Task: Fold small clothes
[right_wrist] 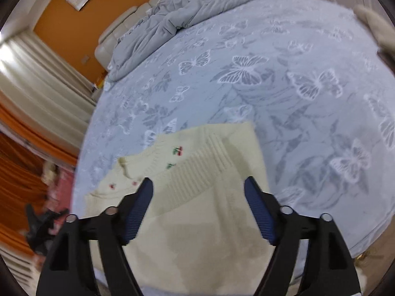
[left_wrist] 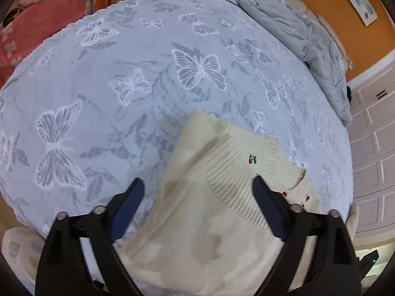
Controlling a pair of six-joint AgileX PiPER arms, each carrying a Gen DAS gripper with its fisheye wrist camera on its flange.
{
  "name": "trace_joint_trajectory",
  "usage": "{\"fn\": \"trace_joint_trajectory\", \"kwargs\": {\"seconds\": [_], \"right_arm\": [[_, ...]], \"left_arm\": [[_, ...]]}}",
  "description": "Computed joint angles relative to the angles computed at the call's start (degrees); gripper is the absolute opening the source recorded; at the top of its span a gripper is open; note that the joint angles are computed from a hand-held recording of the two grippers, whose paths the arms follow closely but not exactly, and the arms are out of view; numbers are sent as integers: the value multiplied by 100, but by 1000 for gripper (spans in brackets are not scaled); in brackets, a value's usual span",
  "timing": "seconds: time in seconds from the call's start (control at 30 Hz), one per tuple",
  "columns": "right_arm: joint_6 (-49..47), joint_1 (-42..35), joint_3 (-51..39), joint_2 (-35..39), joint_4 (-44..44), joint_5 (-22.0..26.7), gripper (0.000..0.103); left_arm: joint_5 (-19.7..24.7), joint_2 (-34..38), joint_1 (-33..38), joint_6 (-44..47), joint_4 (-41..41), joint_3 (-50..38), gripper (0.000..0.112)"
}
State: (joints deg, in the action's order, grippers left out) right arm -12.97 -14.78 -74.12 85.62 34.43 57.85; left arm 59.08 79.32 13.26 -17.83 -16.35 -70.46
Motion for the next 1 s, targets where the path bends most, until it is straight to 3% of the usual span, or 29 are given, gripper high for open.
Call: {"fn": "trace_joint_trajectory", "kwargs": {"seconds": [0.2, 0.27, 0.3, 0.33, 0.37, 0.5, 0.6, 0.67, 0.8, 1.0], "right_arm": [[367, 751, -325, 675, -1255, -295, 76], [527, 928, -423, 915, -1517, -443, 74], [510, 986, -530, 1095, -1532, -396, 55], [410, 1000, -609, 1199, -1443, -287, 11], [411, 1044, -744, 1319, -1487, -100, 9], [-39, 754, -699, 747, -716, 19, 7], [-274, 220, -1134, 328, 126, 372, 7], [-223, -20, -1612, 358, 375, 511, 7], [80, 27, -2158, 1136, 113, 414, 7], [993, 667, -2218, 2667, -1248, 191, 7]], "left_arm": [[-286, 588, -453, 125, 541, -115, 86], [-270, 850, -582, 343, 487, -229, 48], [-151, 1015, -663, 399, 534, -346, 39], [-50, 1142, -816, 267, 801, -455, 22], [-26, 1173, -917, 170, 998, -487, 12], [173, 813, -707, 287, 670, -655, 7], [565, 568, -413, 369, 288, -1307, 7], [669, 626, -432, 199, 509, -1892, 7], [755, 1472, -552, 67, 746, -2711, 8], [323, 2621, -1179, -689, 1907, -2171, 8]]}}
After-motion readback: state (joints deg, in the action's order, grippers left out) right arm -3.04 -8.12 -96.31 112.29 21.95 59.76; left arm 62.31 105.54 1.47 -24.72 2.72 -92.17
